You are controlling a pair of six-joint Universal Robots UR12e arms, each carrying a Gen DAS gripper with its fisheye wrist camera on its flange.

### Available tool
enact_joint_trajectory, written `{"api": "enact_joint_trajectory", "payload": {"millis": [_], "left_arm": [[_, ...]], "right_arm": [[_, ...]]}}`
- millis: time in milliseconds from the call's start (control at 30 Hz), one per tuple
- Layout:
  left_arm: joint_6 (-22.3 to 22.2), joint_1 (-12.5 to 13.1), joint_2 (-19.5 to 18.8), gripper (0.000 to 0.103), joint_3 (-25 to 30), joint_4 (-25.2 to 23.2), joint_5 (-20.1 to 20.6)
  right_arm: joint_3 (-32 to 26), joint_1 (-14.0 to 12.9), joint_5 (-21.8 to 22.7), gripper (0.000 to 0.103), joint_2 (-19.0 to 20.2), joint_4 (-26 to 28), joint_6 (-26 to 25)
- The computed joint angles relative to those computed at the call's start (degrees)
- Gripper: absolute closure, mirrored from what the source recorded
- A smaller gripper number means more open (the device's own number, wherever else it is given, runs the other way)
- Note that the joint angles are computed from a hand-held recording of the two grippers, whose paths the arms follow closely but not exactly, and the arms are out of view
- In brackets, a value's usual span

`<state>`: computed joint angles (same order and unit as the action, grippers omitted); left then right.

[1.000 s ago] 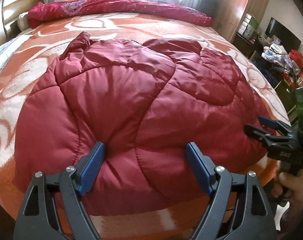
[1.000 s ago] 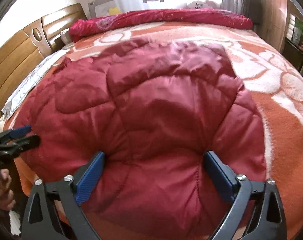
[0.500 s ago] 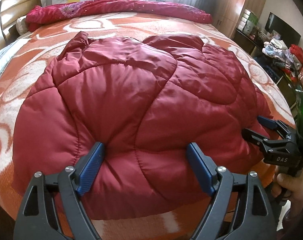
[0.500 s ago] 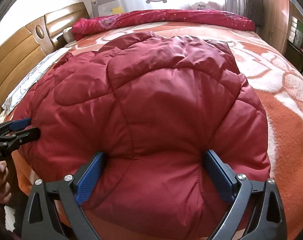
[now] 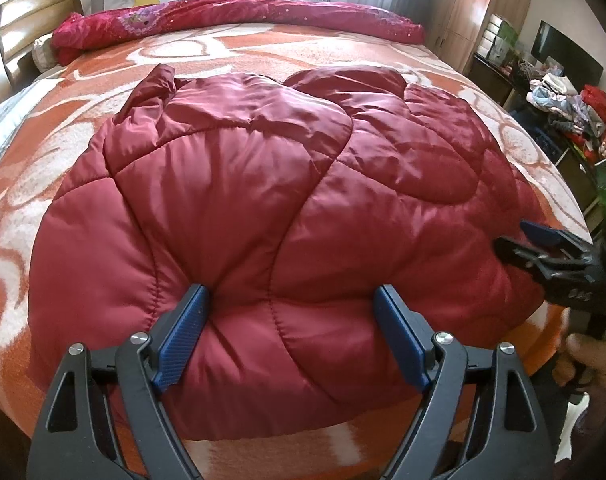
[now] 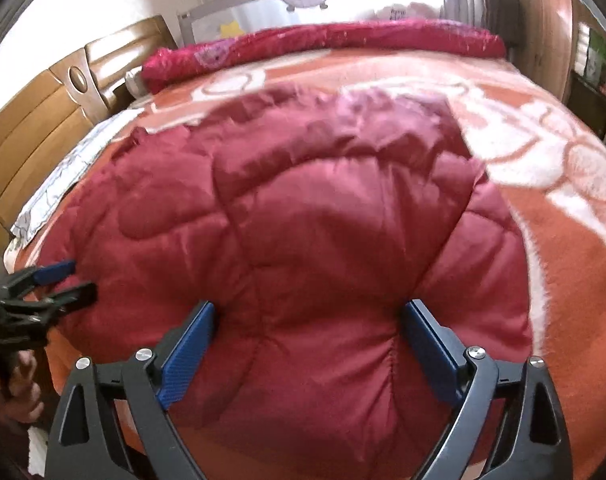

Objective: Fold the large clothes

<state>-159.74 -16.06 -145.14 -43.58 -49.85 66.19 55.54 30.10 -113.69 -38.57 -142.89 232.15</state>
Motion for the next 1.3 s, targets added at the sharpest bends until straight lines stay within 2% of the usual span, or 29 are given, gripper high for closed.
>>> {"api": "enact_joint_trajectory", "payload": {"millis": [333,633,800,967,1300], "left_arm": [[0.0,-0.35,0.24,0.018,-0.44,0.53,1.42],[0.83,-0.06,1.2,0.018,-1.06,-0.68,1.32],[-0.37,0.9,2.35,0.018,-2.69,-0.09,-1.19],[-3.43,1.43,0.01,0.018,1.01,-1.74,-0.29],[-2.09,0.86,-1.88,0.008,3.64,-1.85,2.1]], "right_arm": [[0.07,0.28,-0.78,0.007,0.29,-0.17,-0.08],[0.85,0.04,0.48,0.007,-0.49,0.42,0.17],[1.42,0.05,0.7,0.007,-0.9,0.69,0.26],[2.56,-0.04,1.56,0.007,-1.42,0.12,0.66],[2.72,-0.11,2.03,0.007,-1.48,0.14,2.04]]}}
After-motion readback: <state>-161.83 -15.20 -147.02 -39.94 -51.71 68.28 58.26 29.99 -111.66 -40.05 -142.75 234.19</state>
